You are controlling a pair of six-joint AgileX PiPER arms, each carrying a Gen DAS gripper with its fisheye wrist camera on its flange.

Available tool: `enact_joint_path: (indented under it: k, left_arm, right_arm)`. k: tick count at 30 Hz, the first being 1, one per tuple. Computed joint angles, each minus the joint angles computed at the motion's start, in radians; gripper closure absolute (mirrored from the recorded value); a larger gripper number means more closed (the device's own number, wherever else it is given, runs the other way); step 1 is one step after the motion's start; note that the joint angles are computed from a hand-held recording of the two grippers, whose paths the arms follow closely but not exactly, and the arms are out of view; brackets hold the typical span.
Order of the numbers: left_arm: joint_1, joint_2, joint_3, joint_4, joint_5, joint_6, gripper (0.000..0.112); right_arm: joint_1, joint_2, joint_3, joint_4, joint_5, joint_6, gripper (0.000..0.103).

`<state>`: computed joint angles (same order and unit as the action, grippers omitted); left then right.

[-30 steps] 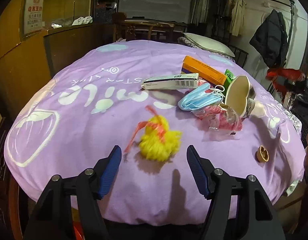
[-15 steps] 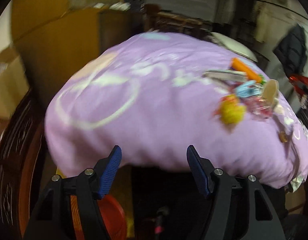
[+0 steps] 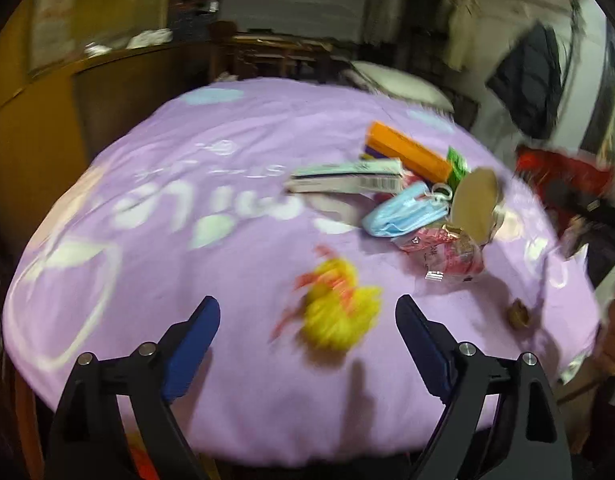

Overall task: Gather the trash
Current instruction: 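Grasp the yellow pom-pom with the left tool while the right tool holds the red bag, then drop the pom-pom and red bag into the red wastebasket with both tools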

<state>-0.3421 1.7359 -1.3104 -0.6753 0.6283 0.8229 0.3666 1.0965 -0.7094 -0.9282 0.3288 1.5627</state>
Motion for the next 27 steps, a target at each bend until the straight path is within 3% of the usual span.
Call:
enact_joint_path:
  k: [2, 3, 4, 5, 8, 14, 19, 27]
  left_arm:
    - [-0.062, 0.060, -0.052, 0.149, -0.048, -0.145, 0.038]
    - [-0.064, 0.095, -0.092, 0.166, -0.015, -0.174, 0.069]
    - [-0.047, 0.112, -0.120, 0.143, 0.041, -0.164, 0.079]
    - [-0.020, 0.107, -0.118, 0.096, 0.067, -0.136, 0.079]
    - [0.059, -0.012, -0.013, 0.016, 0.019, -0.013, 0.079]
    - [0.382, -0.131, 0.039, -0.059, 0.167, 0.116, 0.079]
    - [0.609, -0.092, 0.059, -0.065, 0.216, 0.189, 0.079]
    - [0.774, 0.064, 0.083, -0.057, 0.217, 0.316, 0.079]
  right_arm:
    - [-0.019, -0.015, 0.011, 0.014, -0.014, -0.012, 0.064]
    - [-0.032, -0.023, 0.017, 0.028, -0.023, -0.027, 0.064]
    - [-0.040, -0.032, 0.023, 0.032, -0.029, -0.031, 0.064]
    - [-0.043, -0.036, 0.024, 0.031, -0.029, -0.030, 0.064]
    - [-0.073, -0.057, 0.042, 0.069, -0.062, -0.069, 0.064]
    - [-0.057, -0.007, 0.017, 0.216, -0.127, -0.190, 0.064]
    - [0.121, 0.142, -0.124, 0.151, -0.015, -0.146, 0.064]
    - [0.297, 0.473, -0.537, 0.403, 0.164, -0.502, 0.064]
